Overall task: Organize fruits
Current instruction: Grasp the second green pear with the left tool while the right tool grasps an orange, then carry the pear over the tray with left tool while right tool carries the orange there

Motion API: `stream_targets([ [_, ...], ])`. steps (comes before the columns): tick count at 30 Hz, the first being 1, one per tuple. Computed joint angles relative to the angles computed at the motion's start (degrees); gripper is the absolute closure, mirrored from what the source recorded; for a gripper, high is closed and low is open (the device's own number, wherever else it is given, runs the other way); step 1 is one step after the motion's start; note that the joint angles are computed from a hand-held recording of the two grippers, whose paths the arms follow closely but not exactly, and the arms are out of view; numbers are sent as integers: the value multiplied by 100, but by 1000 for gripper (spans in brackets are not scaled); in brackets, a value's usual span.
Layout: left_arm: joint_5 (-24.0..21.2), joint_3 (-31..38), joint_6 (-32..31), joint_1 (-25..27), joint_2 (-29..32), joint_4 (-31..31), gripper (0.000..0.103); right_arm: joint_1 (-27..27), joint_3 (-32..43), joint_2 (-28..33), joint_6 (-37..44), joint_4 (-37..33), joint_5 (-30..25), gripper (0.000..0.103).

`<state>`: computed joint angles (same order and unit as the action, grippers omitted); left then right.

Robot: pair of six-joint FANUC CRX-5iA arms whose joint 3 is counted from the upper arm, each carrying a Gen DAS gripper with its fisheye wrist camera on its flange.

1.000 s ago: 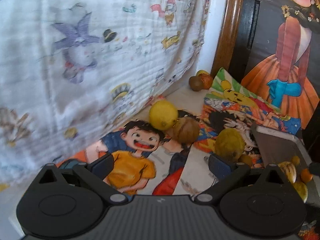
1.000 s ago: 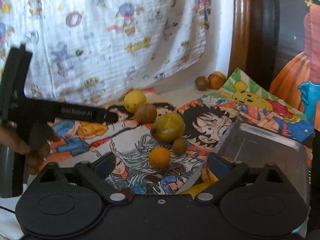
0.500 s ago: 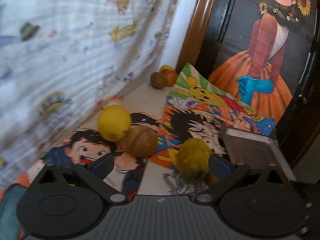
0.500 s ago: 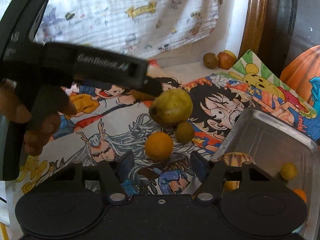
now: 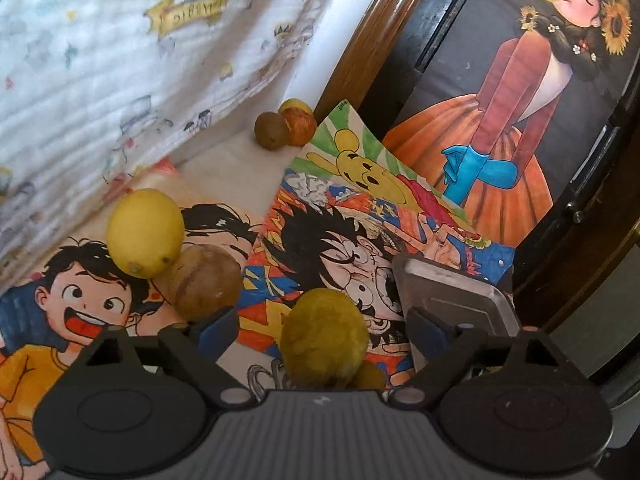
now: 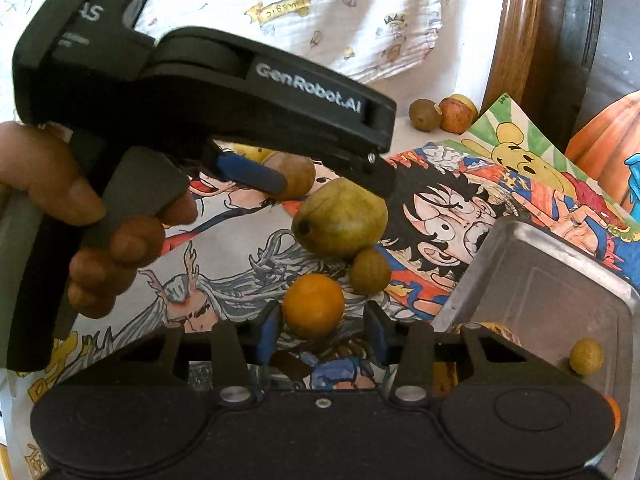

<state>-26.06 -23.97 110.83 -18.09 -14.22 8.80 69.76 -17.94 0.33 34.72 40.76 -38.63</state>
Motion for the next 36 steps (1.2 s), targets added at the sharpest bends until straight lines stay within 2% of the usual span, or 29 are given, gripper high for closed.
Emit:
stream_targets([
  [6, -46, -73, -172, 97, 117, 431, 19, -30, 0, 16, 21, -37, 77, 61],
  [16, -87, -33, -91, 105, 249, 562, 34, -78, 19, 16, 25, -177, 182, 64],
  [20, -39, -100, -308, 125, 263, 805, 38, -108, 28, 17, 46, -270, 256, 67],
  [23, 2, -175, -560, 139, 269, 1099, 44, -111, 8, 9, 9, -254, 289, 67],
  [29, 70, -231, -526, 140, 257, 1203, 45, -97, -137, -78, -181, -122, 423, 68],
  [33, 527, -538, -510, 60, 78, 1292, 45, -68, -339, -238, -438, 103, 539, 68],
  [36, 654, -585, -281, 18, -33, 1123, 45, -57, -553, -442, -754, 309, 640, 68],
])
